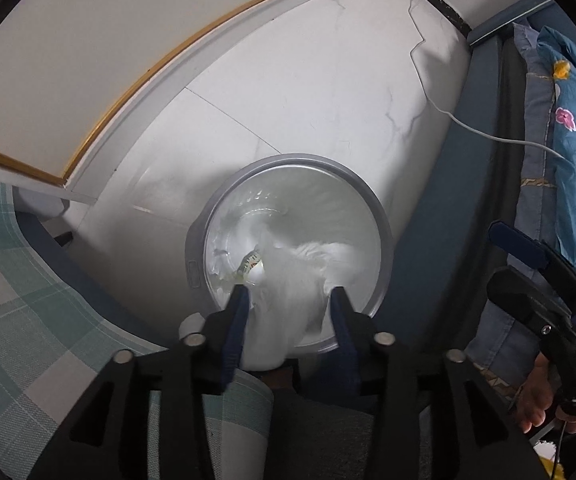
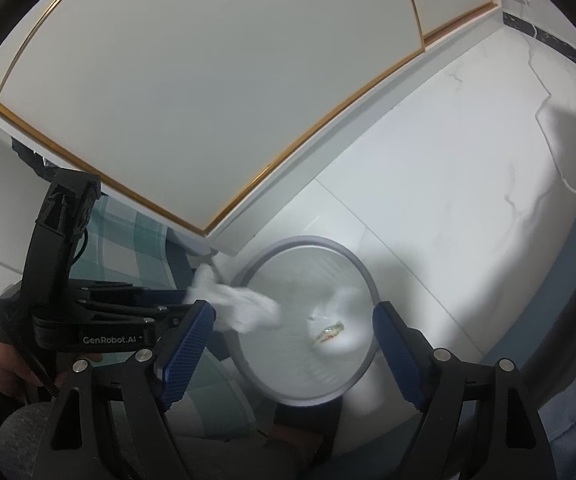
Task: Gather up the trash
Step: 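Lower the white tissue into the bin and open the left gripper, then move both empty grippers back over the table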
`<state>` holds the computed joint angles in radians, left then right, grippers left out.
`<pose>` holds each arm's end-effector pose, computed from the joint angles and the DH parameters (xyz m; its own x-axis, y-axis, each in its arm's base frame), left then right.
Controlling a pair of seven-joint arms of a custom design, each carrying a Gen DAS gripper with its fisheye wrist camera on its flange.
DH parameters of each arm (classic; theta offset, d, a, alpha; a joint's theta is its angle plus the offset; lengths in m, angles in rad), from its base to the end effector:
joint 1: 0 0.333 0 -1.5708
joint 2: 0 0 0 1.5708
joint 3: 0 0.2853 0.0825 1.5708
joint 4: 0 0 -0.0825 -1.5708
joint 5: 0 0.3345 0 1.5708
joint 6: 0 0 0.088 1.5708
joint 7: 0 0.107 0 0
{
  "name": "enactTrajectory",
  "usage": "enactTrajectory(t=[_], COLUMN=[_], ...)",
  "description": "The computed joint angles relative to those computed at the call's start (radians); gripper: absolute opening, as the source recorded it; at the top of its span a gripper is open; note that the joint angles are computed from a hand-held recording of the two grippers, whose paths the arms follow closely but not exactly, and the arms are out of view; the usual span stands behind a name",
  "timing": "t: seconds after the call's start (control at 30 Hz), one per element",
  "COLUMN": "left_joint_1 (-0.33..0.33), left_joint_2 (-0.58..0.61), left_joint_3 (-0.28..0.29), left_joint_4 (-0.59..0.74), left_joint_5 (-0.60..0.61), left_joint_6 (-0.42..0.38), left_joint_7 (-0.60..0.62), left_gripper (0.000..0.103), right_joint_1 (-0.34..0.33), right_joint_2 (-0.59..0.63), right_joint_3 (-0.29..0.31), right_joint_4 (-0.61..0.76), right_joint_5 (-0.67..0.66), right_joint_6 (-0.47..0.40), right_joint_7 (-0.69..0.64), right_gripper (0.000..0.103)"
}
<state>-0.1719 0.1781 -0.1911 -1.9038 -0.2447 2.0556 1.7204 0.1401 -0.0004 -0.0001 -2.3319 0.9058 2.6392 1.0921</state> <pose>0.5106 -0.2036 0.4018 -0.3707 -0.8952 0.2473 -0.9237 0.3831 0.0022 0.4891 0.0486 0.3651 -0.0269 -0.8777 -0.4784 -0.9275 0.2005 -0.3156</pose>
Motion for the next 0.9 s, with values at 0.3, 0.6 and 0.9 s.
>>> enactTrajectory(t=[0.3,0.6,0.9], left_joint_1=[-0.014,0.003,0.067], left_joint_2=[-0.063,-0.235,-0.489], left_joint_3=[0.002,0.005,0.008], left_joint_4=[-0.055,-0.200,-0.390], left_joint_5=[0.072,0.096,0.138], left_joint_6=[0.089,0.269,0.435], left_joint_7=[-0.022,-0.116,-0.284], left_gripper=[0.042,0.055,0.055], right_joint_1=[0.003,0.029,0.122], right_joint_2=[-0.023,-0.099,-0.238], right_joint_3=[-0.004,-0.018,-0.040], right_joint_4=[-0.006,-0.038,-0.059], right_joint_5=[-0.001,-0.002,-0.025], right_joint_6=[-0.010,0.009,0.069], right_joint_7=[0.012,0.012,-0.008], right_gripper=[0.082,0.084,0.088])
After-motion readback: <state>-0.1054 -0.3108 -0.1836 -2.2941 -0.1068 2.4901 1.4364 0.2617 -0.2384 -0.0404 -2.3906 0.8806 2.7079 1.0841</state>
